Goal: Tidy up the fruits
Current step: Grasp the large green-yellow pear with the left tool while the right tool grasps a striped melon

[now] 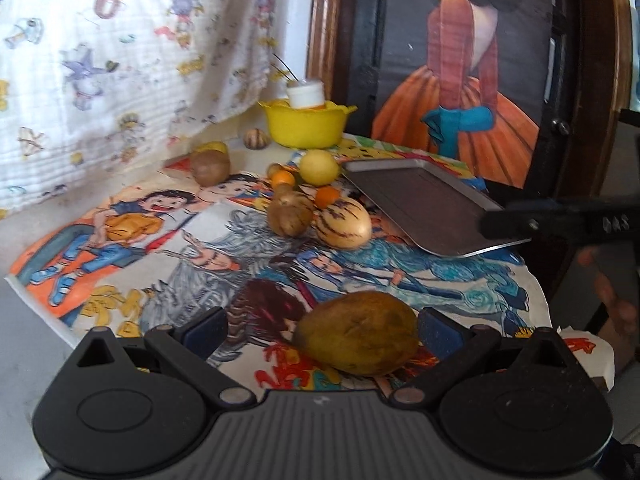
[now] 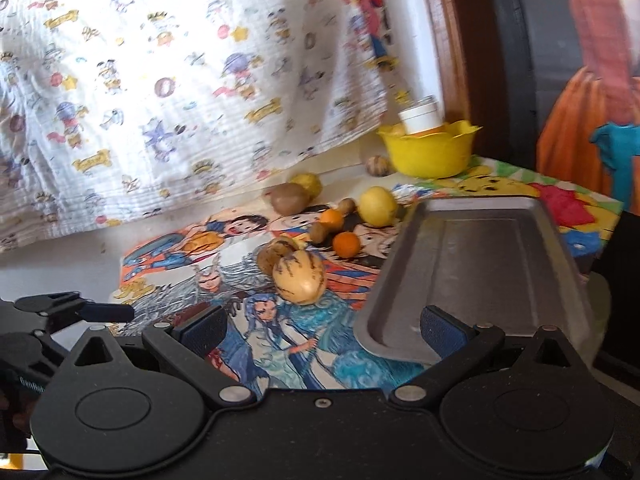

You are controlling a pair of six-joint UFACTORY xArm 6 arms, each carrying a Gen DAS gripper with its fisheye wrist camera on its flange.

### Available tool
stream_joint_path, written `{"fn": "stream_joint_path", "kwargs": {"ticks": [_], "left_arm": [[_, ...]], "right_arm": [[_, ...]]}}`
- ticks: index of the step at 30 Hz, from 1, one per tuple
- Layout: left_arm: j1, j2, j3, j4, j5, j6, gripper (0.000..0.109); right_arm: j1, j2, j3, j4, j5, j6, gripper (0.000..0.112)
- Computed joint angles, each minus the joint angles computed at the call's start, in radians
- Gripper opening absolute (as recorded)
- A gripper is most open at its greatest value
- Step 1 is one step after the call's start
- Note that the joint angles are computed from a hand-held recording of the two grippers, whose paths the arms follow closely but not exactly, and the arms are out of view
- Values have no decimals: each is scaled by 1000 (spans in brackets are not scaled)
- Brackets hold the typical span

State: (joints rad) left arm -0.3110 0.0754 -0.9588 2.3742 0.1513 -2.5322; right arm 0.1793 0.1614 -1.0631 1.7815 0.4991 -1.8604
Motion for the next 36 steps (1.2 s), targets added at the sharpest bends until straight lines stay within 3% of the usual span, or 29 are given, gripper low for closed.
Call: {"fn": "stream_joint_path", "kwargs": {"ticks": [7, 16, 20, 29, 36], "left_arm": [[9, 65, -67, -46, -57, 69, 98], [-2, 103, -82, -122, -41, 179, 87], [-7, 122, -110, -53, -61, 127, 78], [-14, 142, -144, 97, -65, -12, 78], [5, 177, -186, -85, -85, 202, 78]], "right_arm": [[10, 118, -137, -180, 60, 131, 102], [32, 286, -349, -406, 127, 284, 96], [47, 352, -432, -479, 129, 344, 93], [76, 451, -547, -606, 111, 432, 87], [87, 501, -601, -646, 92, 471, 76]]}}
